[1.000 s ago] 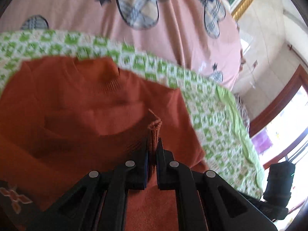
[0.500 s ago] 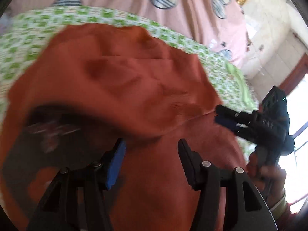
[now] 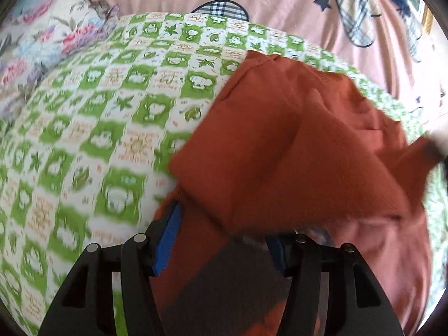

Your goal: Fold small clothes

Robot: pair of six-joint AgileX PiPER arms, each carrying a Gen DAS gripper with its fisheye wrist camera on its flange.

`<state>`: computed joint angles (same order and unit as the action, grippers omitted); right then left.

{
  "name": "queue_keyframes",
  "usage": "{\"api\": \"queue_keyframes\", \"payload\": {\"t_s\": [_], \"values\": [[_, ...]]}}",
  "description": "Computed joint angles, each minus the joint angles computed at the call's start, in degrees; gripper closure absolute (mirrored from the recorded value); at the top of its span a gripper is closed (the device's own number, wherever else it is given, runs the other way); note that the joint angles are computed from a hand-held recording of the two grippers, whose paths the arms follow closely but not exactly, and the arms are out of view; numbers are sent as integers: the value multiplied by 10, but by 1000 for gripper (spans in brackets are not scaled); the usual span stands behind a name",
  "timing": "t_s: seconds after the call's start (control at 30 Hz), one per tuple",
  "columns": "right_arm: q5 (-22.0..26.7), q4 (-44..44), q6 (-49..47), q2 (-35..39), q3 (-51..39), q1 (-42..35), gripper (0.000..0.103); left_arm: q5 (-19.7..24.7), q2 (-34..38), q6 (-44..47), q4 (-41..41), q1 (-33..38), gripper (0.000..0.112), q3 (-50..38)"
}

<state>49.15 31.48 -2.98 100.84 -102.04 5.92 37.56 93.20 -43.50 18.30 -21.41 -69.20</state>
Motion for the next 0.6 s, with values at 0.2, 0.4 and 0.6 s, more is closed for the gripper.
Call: {"api": "queue_keyframes", "payload": {"t_s": [0.2,0.4,0.6], "values": [[-13,48,-2,-35,-64,-38,94,72,66,-87,110,-14,54,-89],[-10,53,-17,-41,20,-55,94,-33,30,-128,4,108,55,-34],[-47,217,-193,-72,75,-85,94,-86,3,-148,17,110,55,17]]}}
